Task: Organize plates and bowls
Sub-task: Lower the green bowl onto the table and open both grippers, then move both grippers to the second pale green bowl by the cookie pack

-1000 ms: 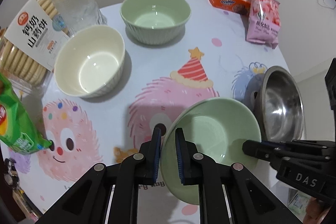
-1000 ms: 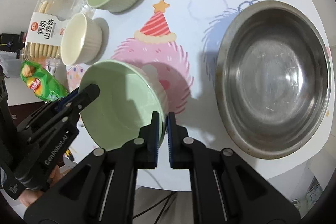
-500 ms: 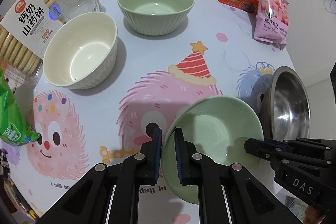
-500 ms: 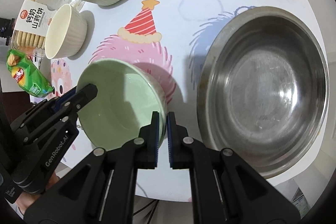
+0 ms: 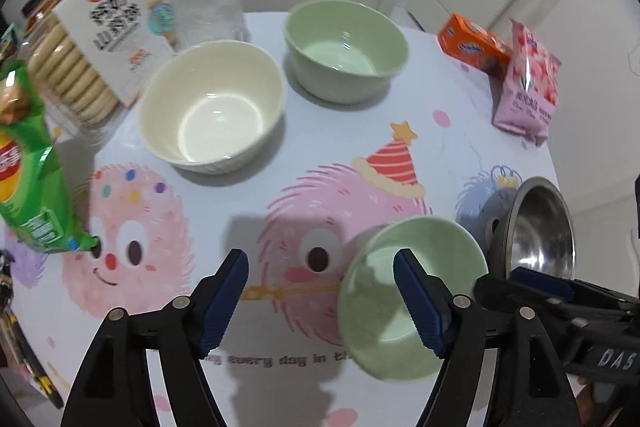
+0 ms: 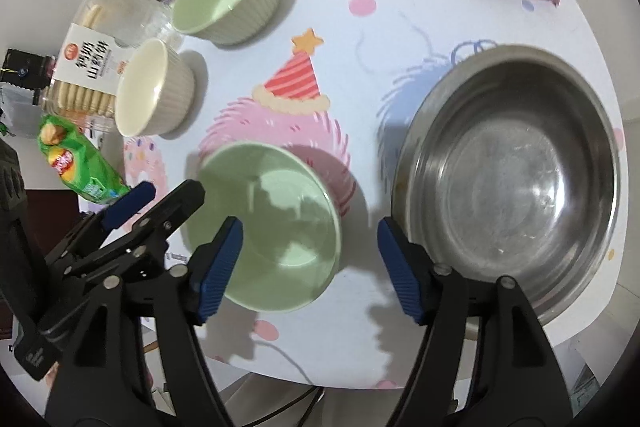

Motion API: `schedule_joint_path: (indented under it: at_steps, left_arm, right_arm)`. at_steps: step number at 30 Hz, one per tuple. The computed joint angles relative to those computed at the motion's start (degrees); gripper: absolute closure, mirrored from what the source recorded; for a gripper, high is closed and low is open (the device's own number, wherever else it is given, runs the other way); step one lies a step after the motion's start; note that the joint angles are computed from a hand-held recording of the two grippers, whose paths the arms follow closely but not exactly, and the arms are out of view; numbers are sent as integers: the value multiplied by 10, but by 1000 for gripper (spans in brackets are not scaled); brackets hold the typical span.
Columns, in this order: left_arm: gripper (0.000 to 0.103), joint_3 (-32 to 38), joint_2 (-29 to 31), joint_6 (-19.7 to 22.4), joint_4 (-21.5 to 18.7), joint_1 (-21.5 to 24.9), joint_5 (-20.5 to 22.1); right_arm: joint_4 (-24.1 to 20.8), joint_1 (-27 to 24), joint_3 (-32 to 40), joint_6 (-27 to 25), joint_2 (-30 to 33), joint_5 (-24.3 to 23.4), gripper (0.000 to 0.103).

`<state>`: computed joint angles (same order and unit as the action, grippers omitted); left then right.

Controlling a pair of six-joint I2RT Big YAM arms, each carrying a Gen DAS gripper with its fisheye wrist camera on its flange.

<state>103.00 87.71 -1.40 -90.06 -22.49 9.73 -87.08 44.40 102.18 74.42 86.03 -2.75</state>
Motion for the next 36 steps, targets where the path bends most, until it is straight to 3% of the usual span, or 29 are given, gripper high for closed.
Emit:
schedule_joint_path:
  at_steps: [7,10,12,15,19,23,25,27,28,31,36]
  left_arm:
    - [21,22,2,-8,-16,28,-28]
    - [21,37,14,2,-36,49,21]
    - [21,41,14,-7,-37,58,26]
    - [21,44,7,-12,-24,64,4]
    - [21,53,1,-7,-3,61,-42]
    - [21,53,-4,-4,21,64,-36]
    - [20,67,7,-2,8,70,-6]
    - [17,88,29,-5,-26,78,51]
    - [17,94,35,-11,-34,79,56]
    - [17,106,42,-24,-30,71,20]
    - [16,149,69,-5,-35,52,5]
  right_arm:
    - [-14,5,44,3,15,24,23]
    - [-29,1,73,-5,32,19,22]
    - [-26,0,88,-9,40,16,20]
    - [-29,0,109,-14,53,23,4]
    - [-45,1,144,-20,75,37,2]
    - [-47,-1,155,-13,86,36,1]
    - [-49,-2,160,-11,90,36,1]
    - [-46,-3,161,-12,92,39,1]
    - [-45,-4,162,-12,92,41,1]
    - [-43,-10,163,-11,92,43,1]
    - [-33,-26,150,-3,84,40,1]
